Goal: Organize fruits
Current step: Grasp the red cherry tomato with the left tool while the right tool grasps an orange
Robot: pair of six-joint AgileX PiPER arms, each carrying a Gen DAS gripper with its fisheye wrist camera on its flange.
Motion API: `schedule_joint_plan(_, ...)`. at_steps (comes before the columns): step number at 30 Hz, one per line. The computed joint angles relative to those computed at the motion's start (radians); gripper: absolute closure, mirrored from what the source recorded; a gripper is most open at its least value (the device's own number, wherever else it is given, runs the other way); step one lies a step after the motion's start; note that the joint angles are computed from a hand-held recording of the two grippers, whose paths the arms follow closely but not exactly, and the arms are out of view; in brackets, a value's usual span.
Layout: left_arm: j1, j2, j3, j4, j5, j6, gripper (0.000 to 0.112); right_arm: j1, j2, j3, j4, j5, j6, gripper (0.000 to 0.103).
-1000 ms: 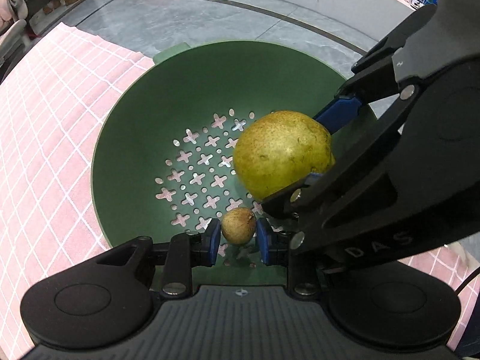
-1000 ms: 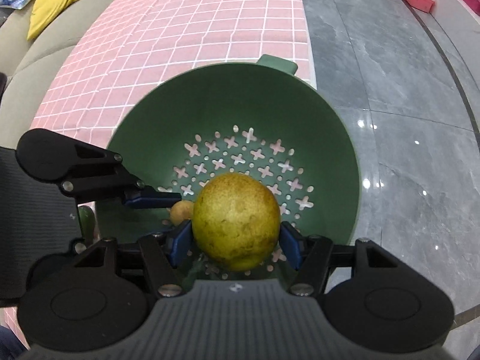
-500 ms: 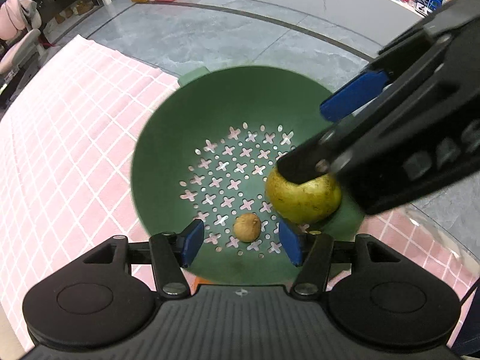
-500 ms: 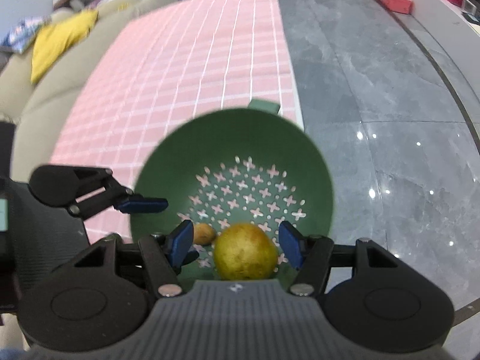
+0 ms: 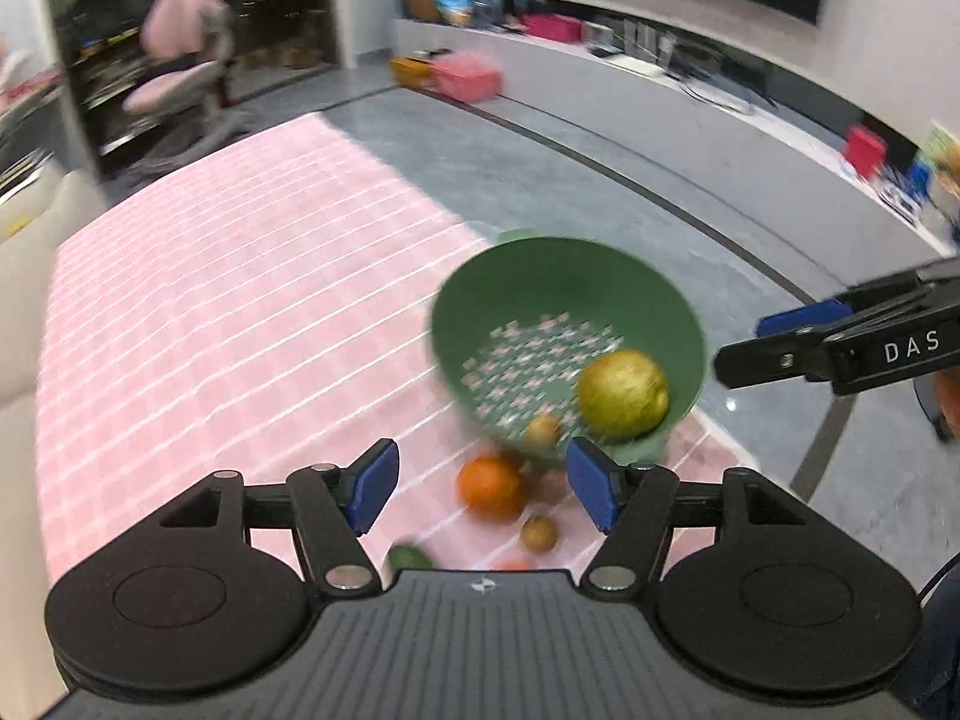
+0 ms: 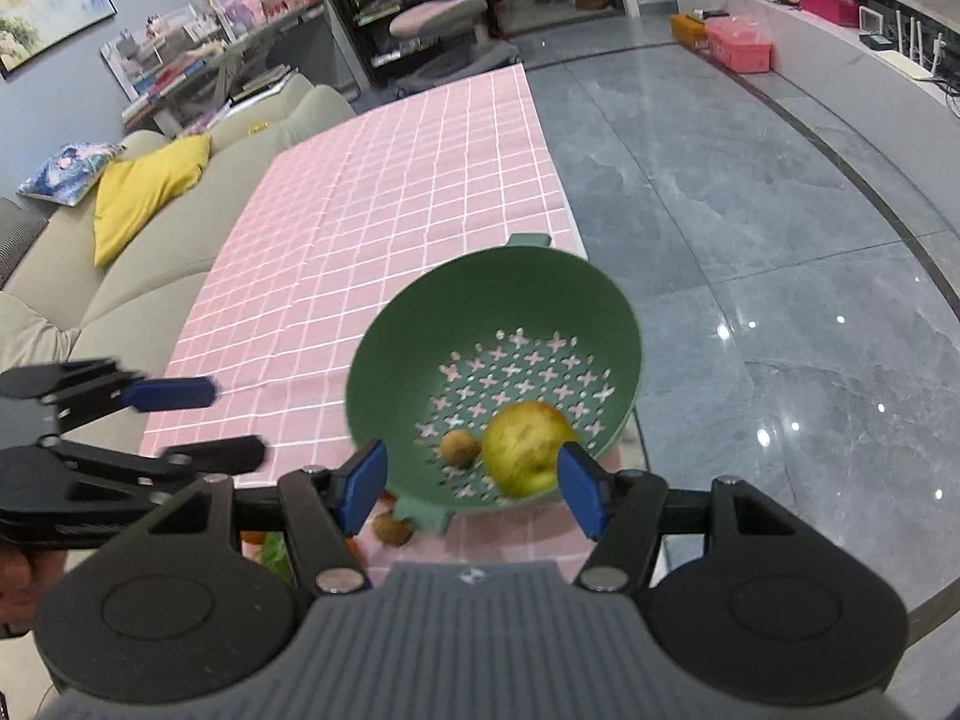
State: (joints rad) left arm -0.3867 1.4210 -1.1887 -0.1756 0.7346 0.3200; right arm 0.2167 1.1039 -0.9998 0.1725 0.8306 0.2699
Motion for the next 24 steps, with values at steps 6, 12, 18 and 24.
schedule_joint_plan(6,0.149,-0.216,0.250,-0.020,-0.010,0.008,0.036,0.266,-0.042,0.084,-0.227,-0.072,0.315,0.043)
schedule_joint_plan(12,0.317,-0.379,0.450,-0.080,0.002,0.092,0.036,0.522,0.030,0.053,-0.468,-0.064,0.593,0.043)
schedule_joint_plan(18,0.423,-0.394,0.557,-0.145,-0.022,0.190,0.037,0.626,0.151,0.043,-0.496,-0.113,0.697,0.043)
schedule_joint_plan(24,0.442,-0.386,0.600,-0.174,-0.029,0.314,0.037,0.659,0.274,0.044,-0.571,-0.136,0.773,0.047)
